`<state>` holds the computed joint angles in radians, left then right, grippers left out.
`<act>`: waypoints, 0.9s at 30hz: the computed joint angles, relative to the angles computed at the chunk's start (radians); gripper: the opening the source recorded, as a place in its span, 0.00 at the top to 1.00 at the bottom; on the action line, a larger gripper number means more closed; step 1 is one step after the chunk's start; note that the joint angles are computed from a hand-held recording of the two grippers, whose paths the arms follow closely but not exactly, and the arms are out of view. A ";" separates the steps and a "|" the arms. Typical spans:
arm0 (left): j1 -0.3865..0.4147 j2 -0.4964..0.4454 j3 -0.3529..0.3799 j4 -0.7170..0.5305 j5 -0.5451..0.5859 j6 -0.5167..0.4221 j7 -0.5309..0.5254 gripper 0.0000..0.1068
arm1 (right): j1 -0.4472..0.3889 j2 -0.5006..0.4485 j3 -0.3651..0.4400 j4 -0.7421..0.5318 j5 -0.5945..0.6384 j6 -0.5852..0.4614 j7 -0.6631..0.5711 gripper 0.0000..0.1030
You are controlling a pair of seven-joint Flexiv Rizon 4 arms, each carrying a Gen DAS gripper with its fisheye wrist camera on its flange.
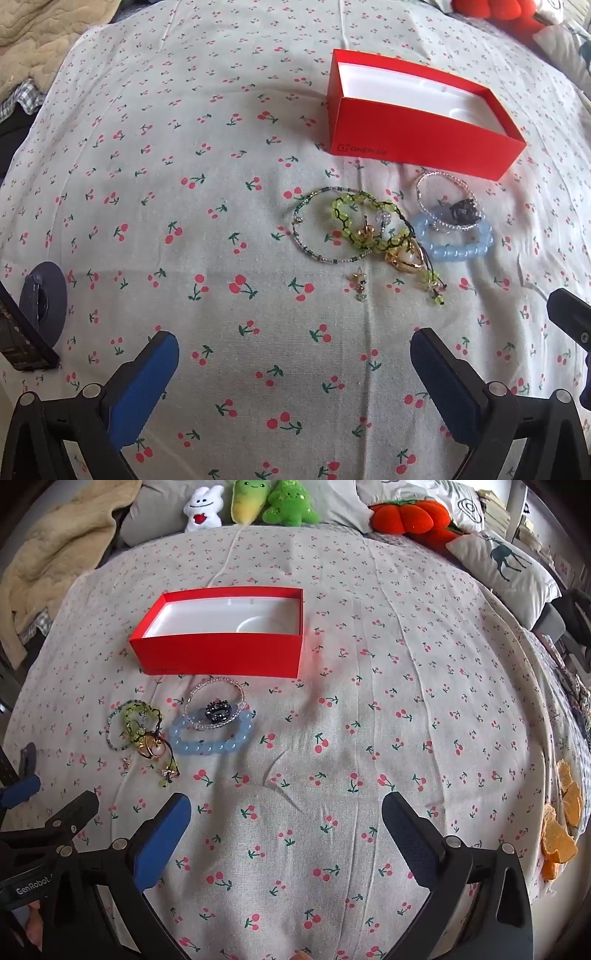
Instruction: Organize jewelry
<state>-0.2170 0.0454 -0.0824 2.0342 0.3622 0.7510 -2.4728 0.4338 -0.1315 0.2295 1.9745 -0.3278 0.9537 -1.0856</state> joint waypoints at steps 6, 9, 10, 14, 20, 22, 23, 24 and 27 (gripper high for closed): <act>0.000 0.001 -0.002 0.001 0.006 0.004 -0.007 0.04 | 0.000 0.002 0.000 0.002 0.001 0.001 0.002 0.00; 0.000 0.002 -0.001 0.003 0.007 0.008 -0.007 0.04 | 0.001 0.001 -0.001 -0.001 -0.003 -0.002 0.001 0.00; 0.000 0.002 -0.001 0.003 0.006 0.010 -0.006 0.04 | 0.002 0.000 -0.002 0.000 -0.006 0.001 0.006 0.00; -0.001 0.000 -0.004 0.001 0.014 0.011 -0.012 0.04 | 0.000 0.001 -0.003 -0.002 -0.005 -0.004 0.009 0.00; -0.005 -0.004 -0.006 -0.004 0.021 0.007 -0.021 0.04 | -0.001 0.001 -0.002 0.000 -0.001 0.002 0.008 0.00; -0.007 -0.005 -0.006 -0.005 0.024 0.007 -0.027 0.04 | -0.001 -0.001 -0.002 0.000 0.000 0.001 0.007 0.00; -0.007 -0.005 -0.006 -0.005 0.025 0.007 -0.028 0.04 | 0.000 -0.001 -0.003 0.000 -0.005 0.001 0.009 0.00; -0.008 -0.006 -0.006 -0.005 0.025 0.008 -0.029 0.04 | 0.000 -0.001 -0.003 0.001 -0.005 0.002 0.010 0.00; -0.009 -0.006 -0.005 -0.005 0.025 0.007 -0.027 0.04 | -0.001 -0.001 -0.004 0.005 -0.010 0.013 0.015 0.00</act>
<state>-0.2255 0.0398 -0.0871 2.0289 0.3870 0.7577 -2.5000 0.4328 -0.1324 0.2260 1.9791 -0.3375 0.9662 -1.0708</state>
